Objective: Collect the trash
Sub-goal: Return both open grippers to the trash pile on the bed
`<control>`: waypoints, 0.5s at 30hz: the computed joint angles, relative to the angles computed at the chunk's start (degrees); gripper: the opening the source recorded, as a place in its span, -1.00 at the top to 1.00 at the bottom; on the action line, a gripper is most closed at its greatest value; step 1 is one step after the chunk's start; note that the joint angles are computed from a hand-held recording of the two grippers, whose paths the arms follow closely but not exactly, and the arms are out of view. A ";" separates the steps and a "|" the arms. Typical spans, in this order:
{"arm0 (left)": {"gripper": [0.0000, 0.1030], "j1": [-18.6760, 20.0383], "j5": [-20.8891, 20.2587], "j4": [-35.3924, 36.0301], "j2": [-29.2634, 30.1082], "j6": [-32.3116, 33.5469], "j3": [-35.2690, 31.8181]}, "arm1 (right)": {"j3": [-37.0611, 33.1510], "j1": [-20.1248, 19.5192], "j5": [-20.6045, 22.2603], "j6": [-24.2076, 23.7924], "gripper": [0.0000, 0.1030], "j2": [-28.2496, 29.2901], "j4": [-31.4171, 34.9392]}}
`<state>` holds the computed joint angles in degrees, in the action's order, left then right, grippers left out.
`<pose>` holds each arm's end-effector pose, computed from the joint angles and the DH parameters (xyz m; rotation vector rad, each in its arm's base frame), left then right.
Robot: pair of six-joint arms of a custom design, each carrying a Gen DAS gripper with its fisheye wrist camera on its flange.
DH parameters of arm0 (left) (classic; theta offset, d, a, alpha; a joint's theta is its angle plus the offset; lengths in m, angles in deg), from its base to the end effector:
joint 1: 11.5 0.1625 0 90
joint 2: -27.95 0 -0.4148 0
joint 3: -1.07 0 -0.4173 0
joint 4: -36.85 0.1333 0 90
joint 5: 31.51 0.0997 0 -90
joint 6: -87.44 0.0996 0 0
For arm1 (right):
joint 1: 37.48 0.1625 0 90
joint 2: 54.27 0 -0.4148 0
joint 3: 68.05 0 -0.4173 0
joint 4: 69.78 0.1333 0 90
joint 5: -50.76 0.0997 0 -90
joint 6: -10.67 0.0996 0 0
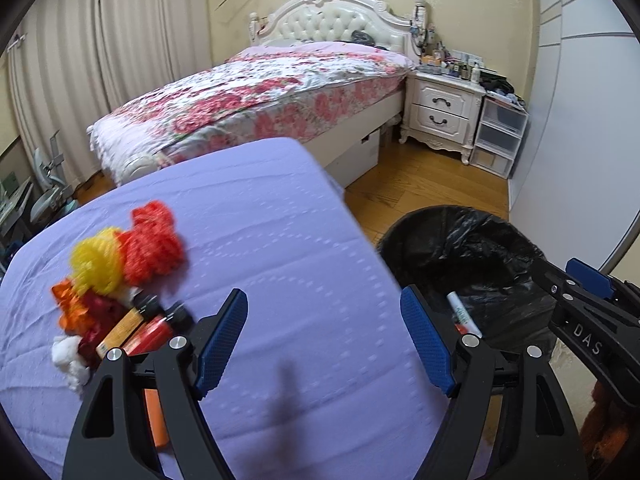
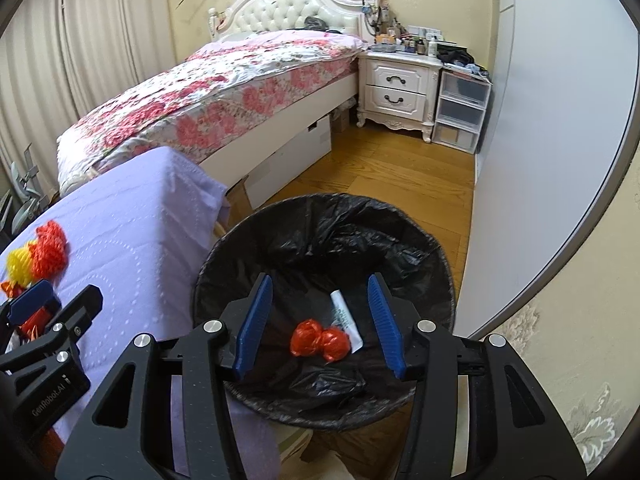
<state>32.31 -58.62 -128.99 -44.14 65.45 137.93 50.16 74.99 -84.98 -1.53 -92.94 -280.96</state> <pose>-0.1437 -0.4454 0.1543 0.3283 2.1432 -0.9155 0.2561 -0.4571 0.0256 0.3259 -2.2551 0.9370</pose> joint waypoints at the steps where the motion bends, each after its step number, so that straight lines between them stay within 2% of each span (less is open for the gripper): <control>1: -0.48 -0.15 0.53 1.41 -1.43 -1.32 0.92 | 0.09 0.38 0.30 0.20 0.05 0.24 0.47; 4: -0.48 -0.55 2.40 6.15 -6.15 -5.33 3.49 | 0.35 1.44 1.11 0.72 0.05 0.85 1.32; 8: -0.48 -1.26 4.67 15.82 -13.70 -12.71 6.72 | -0.07 3.31 2.15 1.03 0.05 2.34 2.75; 15: -0.48 -2.18 7.55 39.57 -28.74 -28.99 9.84 | -1.78 6.63 4.30 1.57 0.05 5.43 6.15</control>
<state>30.12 -51.07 -89.42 -72.88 36.46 147.78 48.38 81.62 -80.68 0.04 -87.51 -274.81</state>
